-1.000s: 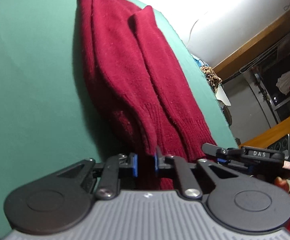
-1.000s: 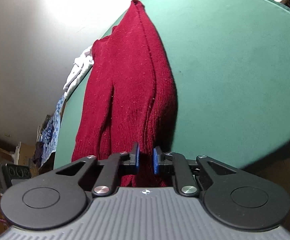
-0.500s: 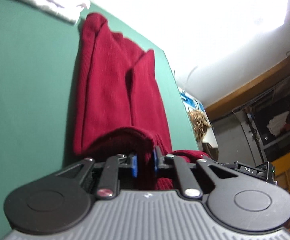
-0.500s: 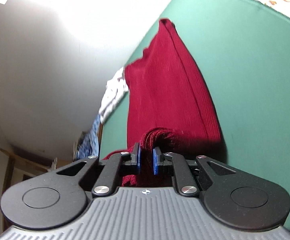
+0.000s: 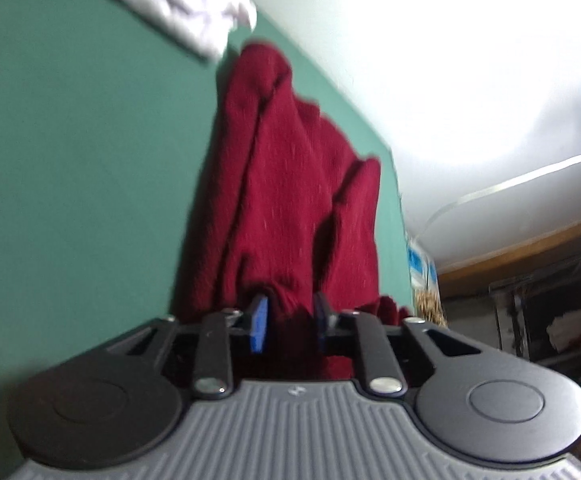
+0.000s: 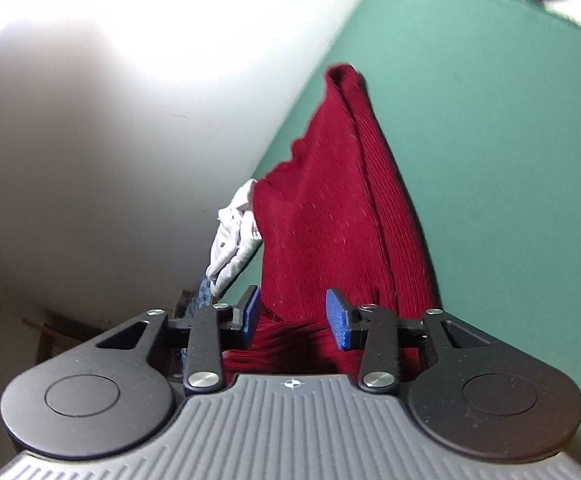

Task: Fold clothes
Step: 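Fold the hem end over toward the collar with both grippers, release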

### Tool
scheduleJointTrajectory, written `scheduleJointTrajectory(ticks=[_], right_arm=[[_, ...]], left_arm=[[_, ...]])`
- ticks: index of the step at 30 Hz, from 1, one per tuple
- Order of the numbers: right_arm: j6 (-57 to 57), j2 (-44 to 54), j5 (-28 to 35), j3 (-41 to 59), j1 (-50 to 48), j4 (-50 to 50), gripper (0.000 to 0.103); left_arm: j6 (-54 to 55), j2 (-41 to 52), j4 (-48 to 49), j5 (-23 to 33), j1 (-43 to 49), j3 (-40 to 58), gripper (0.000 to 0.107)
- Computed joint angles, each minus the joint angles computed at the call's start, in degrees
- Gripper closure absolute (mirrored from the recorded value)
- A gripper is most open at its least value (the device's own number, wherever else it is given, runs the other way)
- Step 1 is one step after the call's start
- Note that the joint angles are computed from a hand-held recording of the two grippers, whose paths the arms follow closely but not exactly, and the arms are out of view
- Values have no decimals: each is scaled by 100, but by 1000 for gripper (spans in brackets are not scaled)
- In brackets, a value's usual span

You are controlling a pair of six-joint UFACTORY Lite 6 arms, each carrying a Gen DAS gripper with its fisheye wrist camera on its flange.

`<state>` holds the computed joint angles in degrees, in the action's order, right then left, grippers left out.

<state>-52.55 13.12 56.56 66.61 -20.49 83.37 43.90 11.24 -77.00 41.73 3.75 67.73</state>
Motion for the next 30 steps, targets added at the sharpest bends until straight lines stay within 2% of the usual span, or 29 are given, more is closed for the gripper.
scheduleJointTrajectory(ticks=[1, 3, 6, 9, 11, 13, 14, 15, 16, 17, 19, 21, 24, 26, 27, 29, 30], right_arm=[[-175, -104, -26, 12, -44, -124, 61], [-584, -415, -184, -115, -42, -482, 61], [-1205, -863, -463, -414, 193, -1036, 61], [-1792, -1094, -1376, -719, 778, -1274, 61], [-1922, -992, -2081, -738, 1191, -1338, 61], [-1979, -869, -2374, -673, 1383, -1388, 61], [-2016, -812, -2447, -636, 1434, -1394, 66], [-2047, -769, -2506, -597, 1475, -1412, 71], [-2064, -753, -2538, -558, 1499, -1448, 80], [-2079, -736, -2569, -518, 1522, -1487, 84], [-1994, -662, -2647, -380, 1595, -1456, 92], [-1997, -651, -2491, -282, 1523, -1109, 92], [-2267, -630, -2633, -326, 1513, -759, 92], [-1982, -381, -2850, -259, 1600, -1141, 85], [-2081, -332, -2851, -299, 1583, -1027, 85], [-2497, -432, -2767, -450, 1481, -612, 76], [-2573, -546, -2809, -502, 1461, -573, 74]], left_arm=[[186, -256, -96, -69, 95, -162, 33], [428, -641, -91, -83, 235, -346, 14], [507, -1019, 350, -395, 58, -639, 14], [211, -1179, 1013, -845, -352, -935, 17], [117, -812, 1068, -1295, -818, -1013, 20], [-212, -509, 1379, -1630, -1221, -956, 35], [-425, -347, 1586, -1770, -1411, -899, 41], [-663, -316, 1877, -2027, -1623, -920, 53], [-875, -329, 2159, -2155, -1743, -919, 59], [-1035, -328, 2372, -2176, -1803, -885, 64], [-1017, -407, 2173, -1813, -1571, -854, 84], [-1063, -603, 2034, -1550, -1348, -931, 85], [-1516, -981, 2575, -1621, -1452, -1187, 85], [-1613, -956, 2646, -1643, -1420, -1250, 74], [-1590, -942, 2594, -1643, -1374, -1289, 73], [-1559, -970, 2548, -1420, -1172, -1215, 73], [-1611, -1071, 2701, -1433, -1134, -1219, 69]])
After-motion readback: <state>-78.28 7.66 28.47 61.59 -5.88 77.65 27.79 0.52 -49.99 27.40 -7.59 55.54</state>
